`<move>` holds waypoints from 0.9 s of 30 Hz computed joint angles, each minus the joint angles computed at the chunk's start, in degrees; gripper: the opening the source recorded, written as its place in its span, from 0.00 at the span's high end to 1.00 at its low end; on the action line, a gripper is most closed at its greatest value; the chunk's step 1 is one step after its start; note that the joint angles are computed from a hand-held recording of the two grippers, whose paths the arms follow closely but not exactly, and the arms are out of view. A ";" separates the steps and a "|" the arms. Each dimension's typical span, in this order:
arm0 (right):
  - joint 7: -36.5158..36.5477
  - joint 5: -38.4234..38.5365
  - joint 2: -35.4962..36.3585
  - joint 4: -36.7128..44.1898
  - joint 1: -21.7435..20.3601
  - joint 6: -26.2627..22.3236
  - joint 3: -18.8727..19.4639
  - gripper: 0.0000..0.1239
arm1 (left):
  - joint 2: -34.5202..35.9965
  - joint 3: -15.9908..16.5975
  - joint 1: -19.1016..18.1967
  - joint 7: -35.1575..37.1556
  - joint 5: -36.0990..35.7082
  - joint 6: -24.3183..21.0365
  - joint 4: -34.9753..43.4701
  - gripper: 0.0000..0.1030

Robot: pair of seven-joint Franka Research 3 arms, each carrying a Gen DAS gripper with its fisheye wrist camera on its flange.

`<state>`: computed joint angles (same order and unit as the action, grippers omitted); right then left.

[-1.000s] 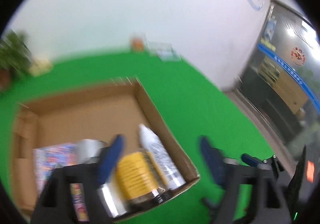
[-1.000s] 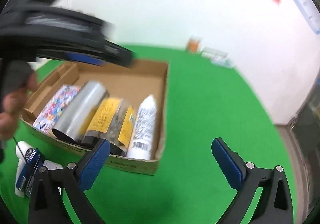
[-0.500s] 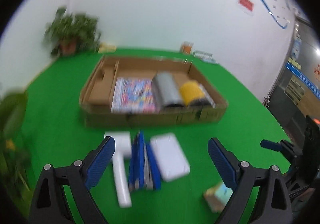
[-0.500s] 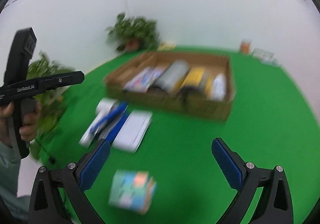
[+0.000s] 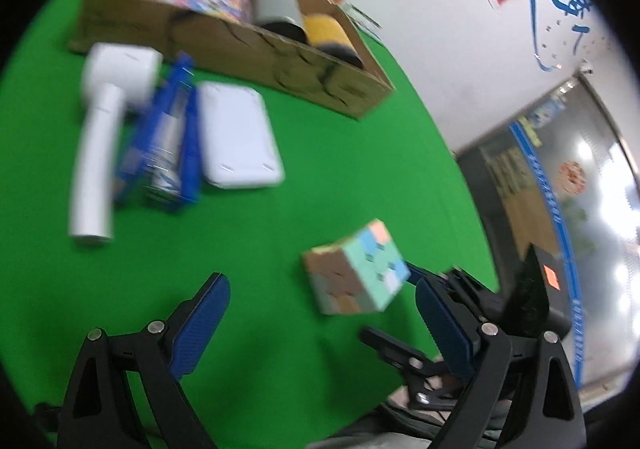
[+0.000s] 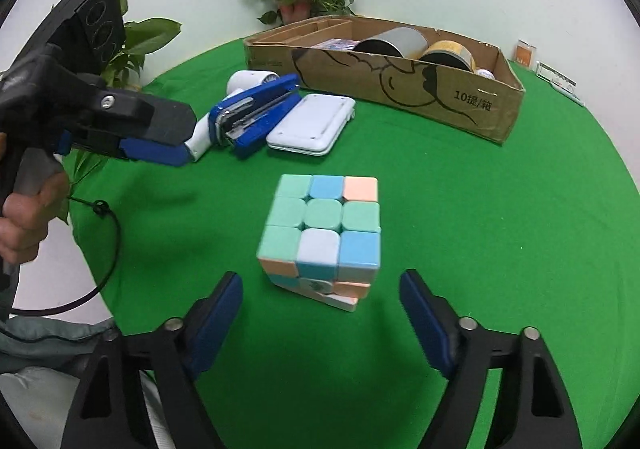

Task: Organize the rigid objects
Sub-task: 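Move the right gripper to the pastel Rubik's cube and grasp it, then lift the Rubik's cube with the right gripper and carry it over the box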

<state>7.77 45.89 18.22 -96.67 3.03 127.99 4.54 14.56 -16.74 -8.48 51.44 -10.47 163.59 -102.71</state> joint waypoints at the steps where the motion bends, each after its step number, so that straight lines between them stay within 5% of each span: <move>1: 0.34 0.28 0.84 1.03 -0.05 -0.13 0.05 0.44 | 1.12 -1.45 0.98 2.46 -1.90 -1.02 1.42 0.10; 7: -2.90 2.28 1.35 2.32 -1.18 -1.99 0.73 0.56 | 7.22 -5.28 3.21 9.28 -8.16 -2.58 7.96 0.18; 12: -5.11 4.34 0.39 0.96 -1.38 -2.59 0.81 0.56 | 11.01 -7.60 4.95 12.45 -13.10 -5.97 11.70 0.47; 21: -9.76 7.08 -1.61 -2.57 -0.84 0.01 0.52 0.56 | 9.93 -8.20 5.71 15.28 -20.30 -6.45 10.06 0.46; 27: -12.19 7.07 -0.87 -1.26 -1.69 -3.95 -0.08 0.56 | 9.23 -7.27 4.99 15.63 -22.57 -8.65 9.81 0.46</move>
<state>-4.42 52.97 17.36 -97.93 1.34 124.04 4.46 23.79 -24.01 -3.49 67.07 -33.04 154.94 -92.90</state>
